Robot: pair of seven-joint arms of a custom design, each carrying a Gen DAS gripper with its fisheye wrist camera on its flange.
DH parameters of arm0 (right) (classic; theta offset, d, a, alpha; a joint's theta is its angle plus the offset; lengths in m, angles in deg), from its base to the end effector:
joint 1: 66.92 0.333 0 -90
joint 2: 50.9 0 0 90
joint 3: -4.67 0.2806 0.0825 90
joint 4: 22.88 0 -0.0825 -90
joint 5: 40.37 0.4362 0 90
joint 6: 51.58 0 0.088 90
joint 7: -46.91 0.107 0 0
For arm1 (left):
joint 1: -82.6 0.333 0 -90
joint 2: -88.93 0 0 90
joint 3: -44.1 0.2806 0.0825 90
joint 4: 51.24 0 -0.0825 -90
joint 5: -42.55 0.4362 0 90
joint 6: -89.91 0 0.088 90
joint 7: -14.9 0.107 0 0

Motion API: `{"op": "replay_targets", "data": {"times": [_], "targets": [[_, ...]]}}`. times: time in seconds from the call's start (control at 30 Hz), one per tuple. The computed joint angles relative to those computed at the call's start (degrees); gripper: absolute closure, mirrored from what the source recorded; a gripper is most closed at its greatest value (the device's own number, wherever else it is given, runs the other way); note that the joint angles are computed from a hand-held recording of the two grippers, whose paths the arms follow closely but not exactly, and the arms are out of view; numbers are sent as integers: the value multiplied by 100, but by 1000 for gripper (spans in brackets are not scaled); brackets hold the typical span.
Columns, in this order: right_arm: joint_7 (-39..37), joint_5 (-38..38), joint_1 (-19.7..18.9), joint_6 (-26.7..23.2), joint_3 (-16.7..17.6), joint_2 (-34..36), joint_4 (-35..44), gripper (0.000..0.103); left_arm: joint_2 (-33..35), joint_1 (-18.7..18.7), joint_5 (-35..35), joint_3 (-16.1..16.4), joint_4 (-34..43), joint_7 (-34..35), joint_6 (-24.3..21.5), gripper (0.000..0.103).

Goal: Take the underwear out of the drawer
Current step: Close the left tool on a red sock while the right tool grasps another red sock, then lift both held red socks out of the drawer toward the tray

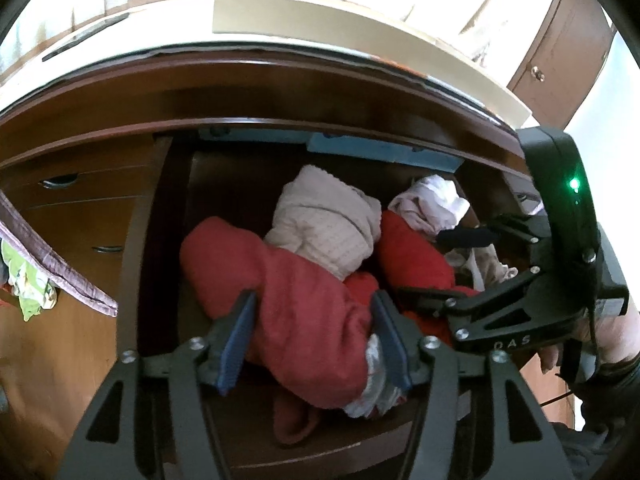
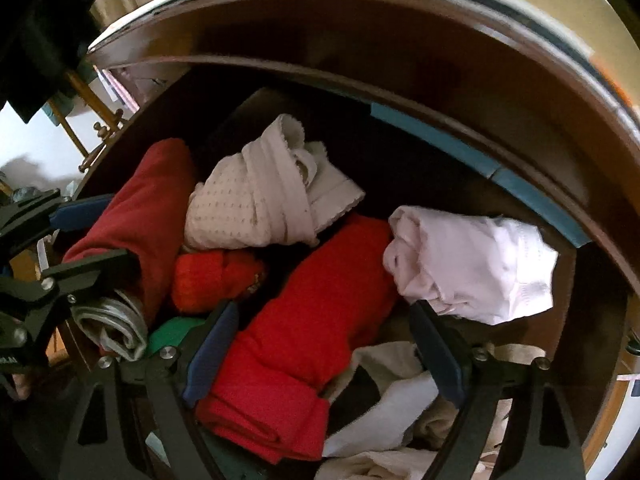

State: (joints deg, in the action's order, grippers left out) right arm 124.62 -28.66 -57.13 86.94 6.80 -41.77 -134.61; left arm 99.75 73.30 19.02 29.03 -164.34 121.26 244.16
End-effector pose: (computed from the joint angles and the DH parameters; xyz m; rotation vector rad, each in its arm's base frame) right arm 0.6448 0.1366 0.3689 -2.2488 1.6779 -0.1450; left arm 0.6176 -0.2600 0.3716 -1.6424 2.3975 -0.9004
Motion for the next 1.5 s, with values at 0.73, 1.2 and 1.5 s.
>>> {"op": "replay_targets", "data": {"times": [0.73,1.2,1.5], "targets": [[-1661,1383,-143,739,80,-348,-534,66,-95,58,-389,-111,-155,326,372,78],[-2775,2521,108,1780,11,-910,-1231,68,-495,-53,-1170,-170,-581,1194,1110,78],[-3713,3614,301,2296,-104,-1235,-1572,68,-612,-199,-1453,-137,-718,1555,1455,79]]}}
